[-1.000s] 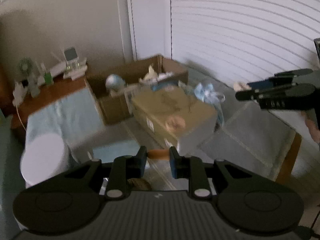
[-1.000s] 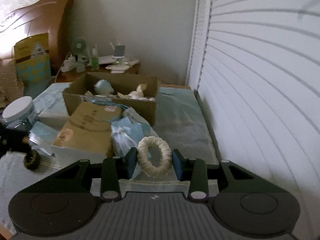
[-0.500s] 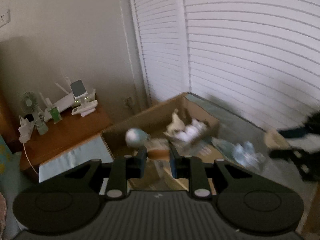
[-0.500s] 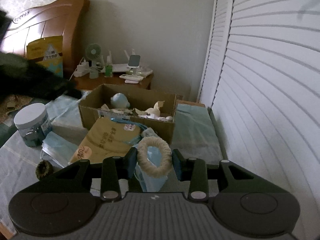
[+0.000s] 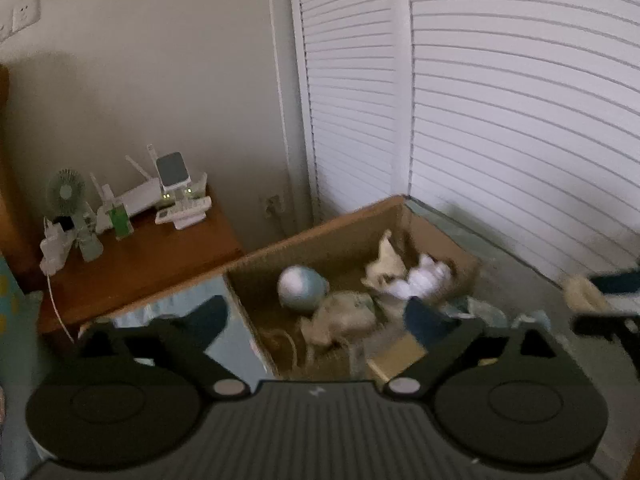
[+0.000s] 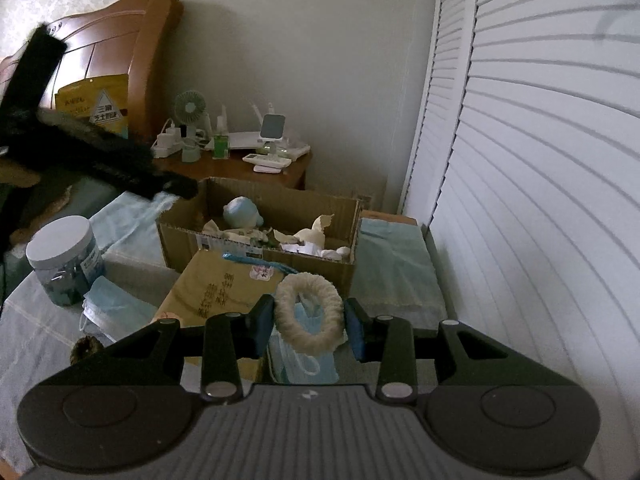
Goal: Organize soft objects
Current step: 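Carry the white ring into the box and open the right tool while the left tool drops the earplug there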
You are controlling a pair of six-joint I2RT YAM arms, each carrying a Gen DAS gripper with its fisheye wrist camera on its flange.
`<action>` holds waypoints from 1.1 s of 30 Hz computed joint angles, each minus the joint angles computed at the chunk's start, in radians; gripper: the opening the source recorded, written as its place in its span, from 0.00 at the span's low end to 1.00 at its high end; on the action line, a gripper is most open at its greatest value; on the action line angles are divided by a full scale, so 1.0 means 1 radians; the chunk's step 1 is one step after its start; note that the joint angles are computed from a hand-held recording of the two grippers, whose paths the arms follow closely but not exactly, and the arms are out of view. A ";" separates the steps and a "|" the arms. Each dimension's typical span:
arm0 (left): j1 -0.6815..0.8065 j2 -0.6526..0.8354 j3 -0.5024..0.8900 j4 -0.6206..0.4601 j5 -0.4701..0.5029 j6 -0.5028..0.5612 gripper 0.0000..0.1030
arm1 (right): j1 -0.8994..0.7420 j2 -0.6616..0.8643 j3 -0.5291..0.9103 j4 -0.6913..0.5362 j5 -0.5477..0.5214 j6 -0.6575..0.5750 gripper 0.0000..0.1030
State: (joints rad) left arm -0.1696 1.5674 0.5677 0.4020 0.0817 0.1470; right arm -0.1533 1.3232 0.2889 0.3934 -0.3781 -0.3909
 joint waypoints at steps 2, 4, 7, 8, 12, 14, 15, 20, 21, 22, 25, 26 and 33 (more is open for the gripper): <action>0.010 -0.061 -0.070 0.004 0.032 0.007 0.97 | 0.003 0.002 0.009 -0.007 -0.006 -0.002 0.42; 0.003 -0.123 -0.139 0.011 0.021 0.004 0.98 | 0.015 0.004 0.020 -0.016 -0.007 0.003 0.42; -0.014 -0.216 -0.248 0.037 0.008 -0.050 0.99 | 0.042 0.016 0.045 -0.028 0.002 0.000 0.42; -0.020 -0.248 -0.276 0.030 0.008 -0.074 0.99 | 0.055 0.020 0.055 -0.028 0.006 -0.001 0.42; -0.091 -0.361 -0.392 0.063 -0.081 -0.169 0.99 | 0.100 0.069 0.130 -0.051 0.013 -0.001 0.42; -0.140 -0.399 -0.433 0.075 -0.147 -0.200 0.99 | 0.123 0.106 0.178 -0.062 0.019 -0.003 0.42; -0.165 -0.412 -0.450 0.081 -0.178 -0.215 0.99 | 0.137 0.129 0.207 -0.065 0.024 -0.002 0.42; -0.220 -0.413 -0.484 0.068 -0.226 -0.262 0.99 | 0.172 0.261 0.381 -0.135 0.012 -0.001 0.42; -0.218 -0.412 -0.490 0.068 -0.218 -0.263 0.99 | 0.181 0.291 0.416 -0.144 0.016 0.002 0.42; -0.219 -0.413 -0.501 0.077 -0.217 -0.268 0.99 | 0.193 0.319 0.452 -0.158 0.022 0.008 0.42; -0.229 -0.404 -0.527 0.109 -0.238 -0.293 0.99 | 0.223 0.406 0.560 -0.195 0.040 0.011 0.42; -0.230 -0.397 -0.532 0.118 -0.248 -0.297 0.99 | 0.233 0.436 0.597 -0.211 0.049 0.007 0.42; -0.193 -0.356 -0.555 0.177 -0.288 -0.305 0.99 | 0.286 0.613 0.811 -0.272 0.114 0.017 0.47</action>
State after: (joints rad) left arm -0.3630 1.2112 0.0128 0.5788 -0.2063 -0.1584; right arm 0.1324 1.9360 1.1001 0.1217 -0.2639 -0.3740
